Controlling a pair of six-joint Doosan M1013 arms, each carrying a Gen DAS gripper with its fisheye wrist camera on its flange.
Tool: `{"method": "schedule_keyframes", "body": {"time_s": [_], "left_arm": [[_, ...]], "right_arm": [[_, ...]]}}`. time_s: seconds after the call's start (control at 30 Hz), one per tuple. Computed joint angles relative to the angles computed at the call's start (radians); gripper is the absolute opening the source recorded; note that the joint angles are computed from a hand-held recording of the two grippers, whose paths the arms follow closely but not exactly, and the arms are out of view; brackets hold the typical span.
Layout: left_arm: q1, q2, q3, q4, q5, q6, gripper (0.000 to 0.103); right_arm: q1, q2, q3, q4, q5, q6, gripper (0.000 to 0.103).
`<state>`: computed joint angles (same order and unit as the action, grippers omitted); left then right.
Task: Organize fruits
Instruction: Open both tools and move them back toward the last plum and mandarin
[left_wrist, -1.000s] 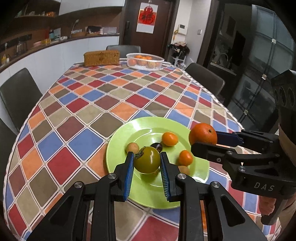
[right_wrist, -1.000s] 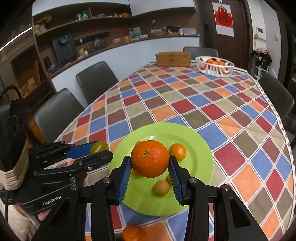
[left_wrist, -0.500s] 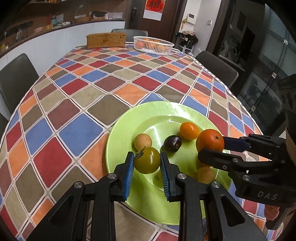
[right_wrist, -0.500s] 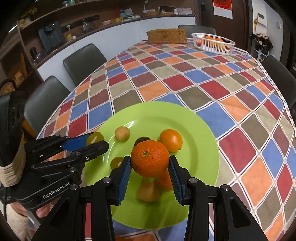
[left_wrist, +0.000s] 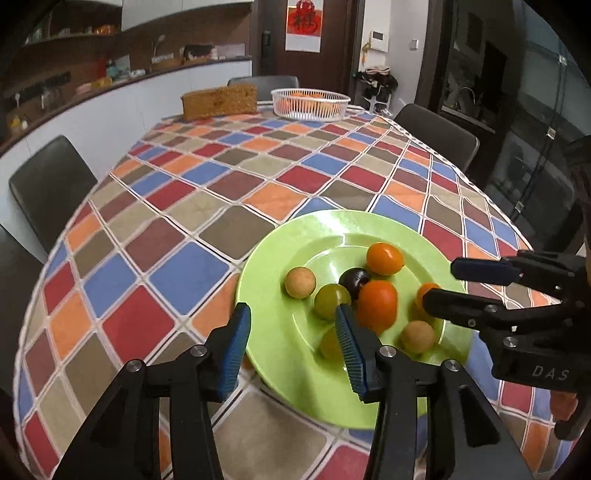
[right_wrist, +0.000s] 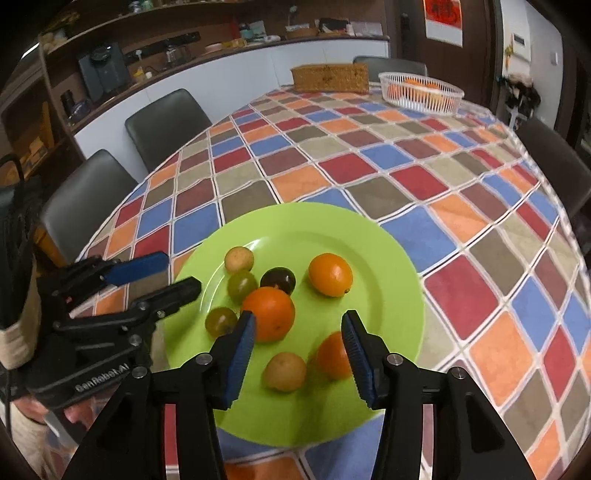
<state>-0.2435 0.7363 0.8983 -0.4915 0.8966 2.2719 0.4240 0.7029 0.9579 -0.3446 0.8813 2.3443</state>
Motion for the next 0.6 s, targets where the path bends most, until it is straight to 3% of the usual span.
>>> {"method": "schedule_keyframes", "body": {"time_s": [0.3,0.6], "left_arm": [[0.004,-0.118,0.163,-0.051,-0.161,0.114,0.061],[0.011,-0.219,0.294,-0.127,-0.241,0.205,0.072]], "right_arm": [[0.048,-0.068,0.080,-0.156,-0.042,0.045,0.049],[0.089,-0.145,0.179,-0.271,-0.098,0.145,0.049]]}}
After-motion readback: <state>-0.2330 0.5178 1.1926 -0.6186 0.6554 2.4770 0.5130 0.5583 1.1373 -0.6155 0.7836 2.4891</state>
